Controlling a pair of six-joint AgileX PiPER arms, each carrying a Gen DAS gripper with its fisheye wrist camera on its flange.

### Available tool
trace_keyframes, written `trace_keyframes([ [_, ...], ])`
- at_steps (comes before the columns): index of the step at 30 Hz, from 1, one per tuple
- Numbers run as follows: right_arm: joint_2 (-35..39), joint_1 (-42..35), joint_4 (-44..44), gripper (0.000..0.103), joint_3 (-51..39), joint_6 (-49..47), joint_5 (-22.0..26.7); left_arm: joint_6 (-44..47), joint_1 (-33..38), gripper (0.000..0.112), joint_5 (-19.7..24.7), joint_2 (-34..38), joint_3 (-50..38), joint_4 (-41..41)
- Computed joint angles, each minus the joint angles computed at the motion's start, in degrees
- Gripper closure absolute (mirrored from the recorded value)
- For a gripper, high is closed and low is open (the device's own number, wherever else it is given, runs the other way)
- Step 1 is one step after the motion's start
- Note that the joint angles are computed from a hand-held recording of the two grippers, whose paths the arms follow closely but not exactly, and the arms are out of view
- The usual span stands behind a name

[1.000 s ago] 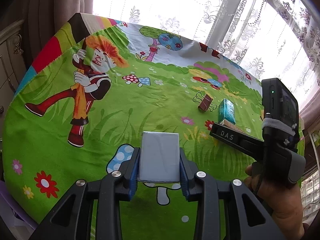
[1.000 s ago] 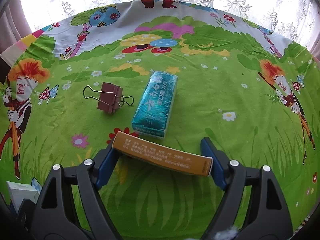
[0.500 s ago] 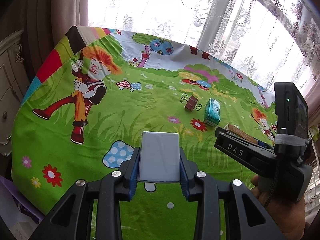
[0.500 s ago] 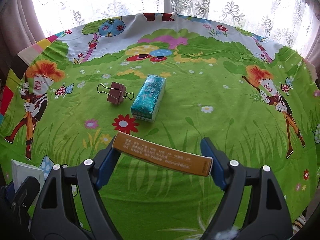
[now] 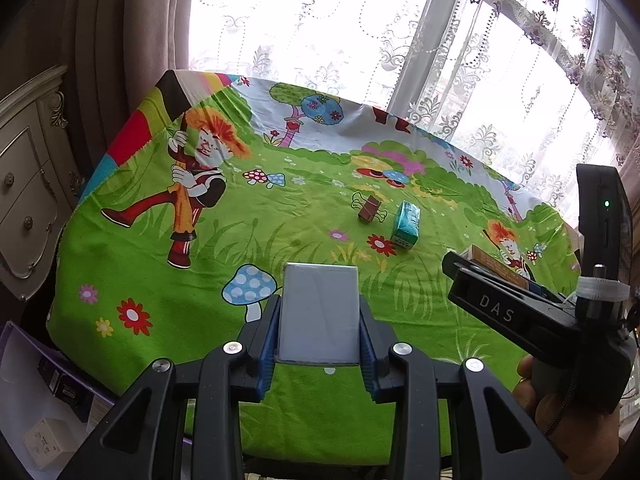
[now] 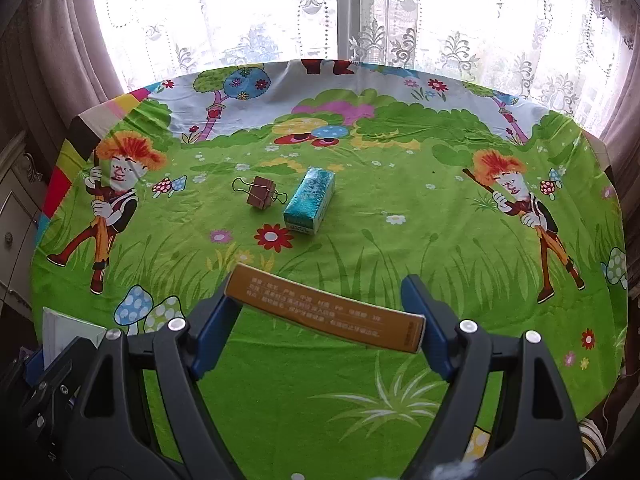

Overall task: Organize rigid objects
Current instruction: 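Carry the white cube box and dental box over the cardboard box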

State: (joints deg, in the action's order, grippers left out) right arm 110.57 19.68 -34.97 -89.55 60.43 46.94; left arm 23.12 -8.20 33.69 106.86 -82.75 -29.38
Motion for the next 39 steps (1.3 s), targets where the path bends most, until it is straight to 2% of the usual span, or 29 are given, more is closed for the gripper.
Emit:
trace_keyframes([
  [18, -14.94, 8.57, -4.44, 0.021, 13.81, 6.81, 1.4, 6.96, 5.06, 0.077, -0.31, -12.31, 14.18, -7.67],
  [29, -19.05, 16.01, -4.48, 0.021, 15.16, 7.92, 4.06, 13.12, 12.03, 0.077, 1.82, -19.01, 21.25, -13.41],
  [39, -19.78, 23.26, -5.35, 0.021, 13.63, 8.33, 5.88, 19.04, 21.72, 0.077, 5.21, -24.04, 25.86, -16.13],
])
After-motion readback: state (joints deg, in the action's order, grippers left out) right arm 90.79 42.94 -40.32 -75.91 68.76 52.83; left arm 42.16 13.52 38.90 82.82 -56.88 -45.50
